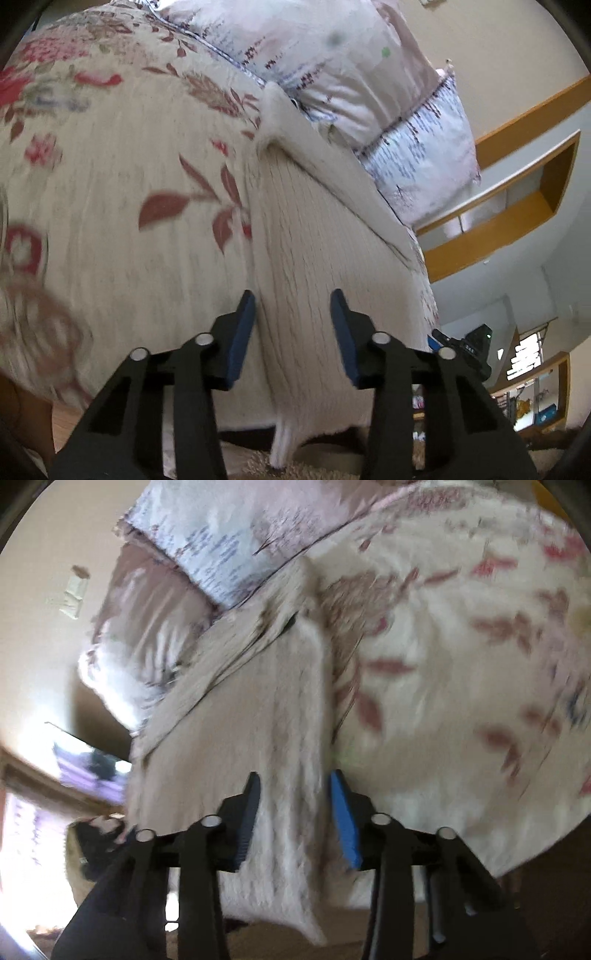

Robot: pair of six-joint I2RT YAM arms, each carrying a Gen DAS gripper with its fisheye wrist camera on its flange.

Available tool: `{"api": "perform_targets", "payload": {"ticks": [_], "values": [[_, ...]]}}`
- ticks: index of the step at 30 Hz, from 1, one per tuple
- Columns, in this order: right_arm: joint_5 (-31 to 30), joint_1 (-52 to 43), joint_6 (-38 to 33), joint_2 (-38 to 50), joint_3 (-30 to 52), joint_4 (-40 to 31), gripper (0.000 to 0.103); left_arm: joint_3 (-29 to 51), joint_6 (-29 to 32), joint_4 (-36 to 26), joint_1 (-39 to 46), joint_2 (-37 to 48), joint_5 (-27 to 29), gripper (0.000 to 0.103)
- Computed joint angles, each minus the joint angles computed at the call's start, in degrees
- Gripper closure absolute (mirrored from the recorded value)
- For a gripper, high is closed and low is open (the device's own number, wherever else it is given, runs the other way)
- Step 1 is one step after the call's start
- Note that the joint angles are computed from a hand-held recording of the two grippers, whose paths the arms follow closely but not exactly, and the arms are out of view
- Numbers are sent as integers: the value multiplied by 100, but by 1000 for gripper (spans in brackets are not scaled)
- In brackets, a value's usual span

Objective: Fold small clothes

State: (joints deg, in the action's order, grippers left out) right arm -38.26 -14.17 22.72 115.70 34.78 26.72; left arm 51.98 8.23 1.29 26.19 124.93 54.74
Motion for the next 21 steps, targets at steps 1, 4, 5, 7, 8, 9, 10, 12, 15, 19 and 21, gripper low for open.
{"api": "perform_targets", "payload": {"ticks": [1, 4, 5, 7, 8, 9, 10, 12, 15, 19, 21], "values": [[-181, -5, 41, 58, -81, 137, 68, -96, 139, -51, 35, -1, 126, 66], [-768, -39, 165, 281, -388, 714, 69, -205, 628, -486, 132, 48, 450, 69], [-891, -31, 194, 337, -506, 924, 69, -202, 793, -659, 164, 107, 530, 69], [-1102, -27, 153, 376, -706, 1163, 71, -181, 1186, -1051, 196, 248, 622, 72], [-1146, -19, 125, 360, -736, 1153, 71, -175, 1343, -1192, 209, 293, 649, 76], [-1187, -3, 79, 335, -780, 1132, 73, -177, 1536, -1379, 217, 332, 680, 77], [-1210, 35, 11, 289, -820, 1083, 75, -172, 1594, -1454, 188, 340, 701, 77], [-1182, 139, -133, 201, -826, 885, 78, -238, 1793, -1576, 152, 303, 678, 77], [-1043, 335, -328, 93, -812, 643, 86, -264, 1831, -1613, 47, 260, 605, 82], [-797, 453, -83, -141, -1019, 1222, 94, -395, 1521, -1231, -52, 37, 572, 95], [-597, 451, -11, -364, -1201, 1585, 94, -530, 1277, -876, -39, -151, 544, 96]]}}
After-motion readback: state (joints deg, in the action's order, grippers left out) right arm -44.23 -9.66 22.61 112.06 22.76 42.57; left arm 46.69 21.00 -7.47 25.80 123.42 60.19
